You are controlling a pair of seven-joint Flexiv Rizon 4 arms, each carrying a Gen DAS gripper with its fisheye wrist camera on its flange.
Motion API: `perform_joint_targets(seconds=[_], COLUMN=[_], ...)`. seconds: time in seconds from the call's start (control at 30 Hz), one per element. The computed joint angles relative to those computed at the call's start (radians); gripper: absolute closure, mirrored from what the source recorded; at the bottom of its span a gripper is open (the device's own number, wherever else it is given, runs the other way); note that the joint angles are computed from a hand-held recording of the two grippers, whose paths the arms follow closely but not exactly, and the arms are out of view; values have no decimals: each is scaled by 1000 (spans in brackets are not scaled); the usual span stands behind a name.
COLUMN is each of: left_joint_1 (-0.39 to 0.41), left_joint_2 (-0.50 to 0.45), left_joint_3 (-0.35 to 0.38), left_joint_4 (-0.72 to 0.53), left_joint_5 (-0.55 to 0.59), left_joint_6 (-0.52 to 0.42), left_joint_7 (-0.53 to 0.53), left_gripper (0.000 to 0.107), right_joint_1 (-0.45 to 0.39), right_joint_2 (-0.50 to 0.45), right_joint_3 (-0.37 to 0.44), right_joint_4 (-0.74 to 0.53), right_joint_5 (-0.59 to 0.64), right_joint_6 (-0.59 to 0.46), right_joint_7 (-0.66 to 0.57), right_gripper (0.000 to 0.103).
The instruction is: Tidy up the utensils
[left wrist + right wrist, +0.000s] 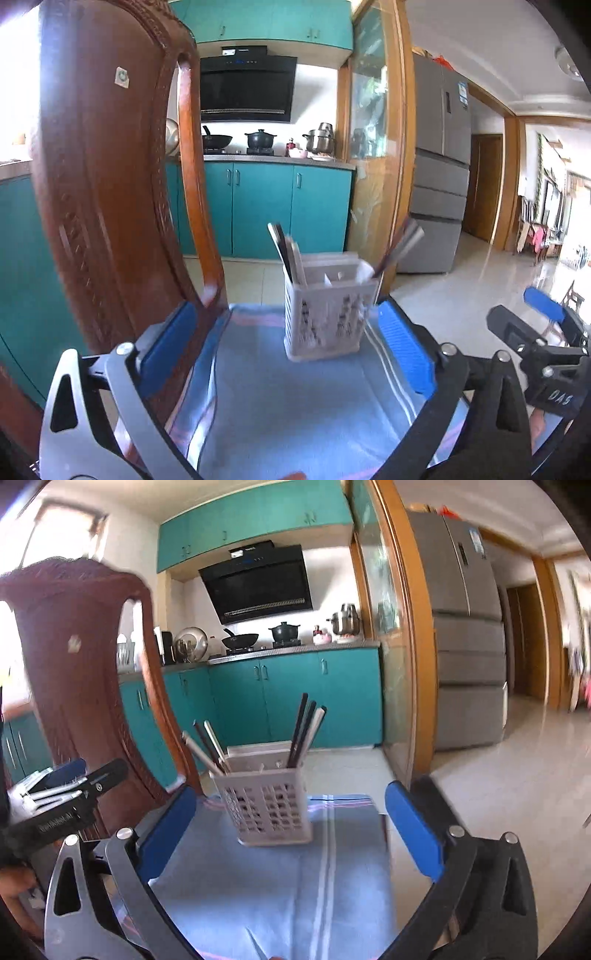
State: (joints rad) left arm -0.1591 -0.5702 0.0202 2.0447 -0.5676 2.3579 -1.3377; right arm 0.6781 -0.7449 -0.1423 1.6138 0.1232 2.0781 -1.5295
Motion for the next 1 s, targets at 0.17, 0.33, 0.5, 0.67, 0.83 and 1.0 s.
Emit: perform_joint_targets(seconds=[0.17, 0.33, 0.5, 0.67, 0.83, 1.0], left_joint_1=[-74, -87, -95, -85, -87, -85], left_joint_2=[22, 54, 75, 97, 104, 109], left_joint_3=[6, -5, -10, -10, -10, -12], left_joint_4=[101, 178, 224, 255, 261, 265], left_joint_5=[-99, -110, -123, -115, -131, -125], left_joint_6=[54, 87, 128, 149, 150, 147], left_joint_7=[35, -1, -18, -39, -21, -10], left_gripper=[8, 7, 7, 7, 7, 7], right_joint_1=[170, 198, 219, 242, 246, 243], right_joint_2=[34, 66, 91, 95, 99, 103], right_joint_3=[-161, -178, -190, -196, -188, -181], right_joint_4=[99, 139, 172, 178, 174, 180], right_joint_5=[128, 193, 232, 264, 275, 267], right_joint_6=[-16, -19, -2, 4, -11, -16], right_joint_7=[-107, -125, -157, -189, -196, -188], right_gripper=[3, 3, 3, 3, 3, 3])
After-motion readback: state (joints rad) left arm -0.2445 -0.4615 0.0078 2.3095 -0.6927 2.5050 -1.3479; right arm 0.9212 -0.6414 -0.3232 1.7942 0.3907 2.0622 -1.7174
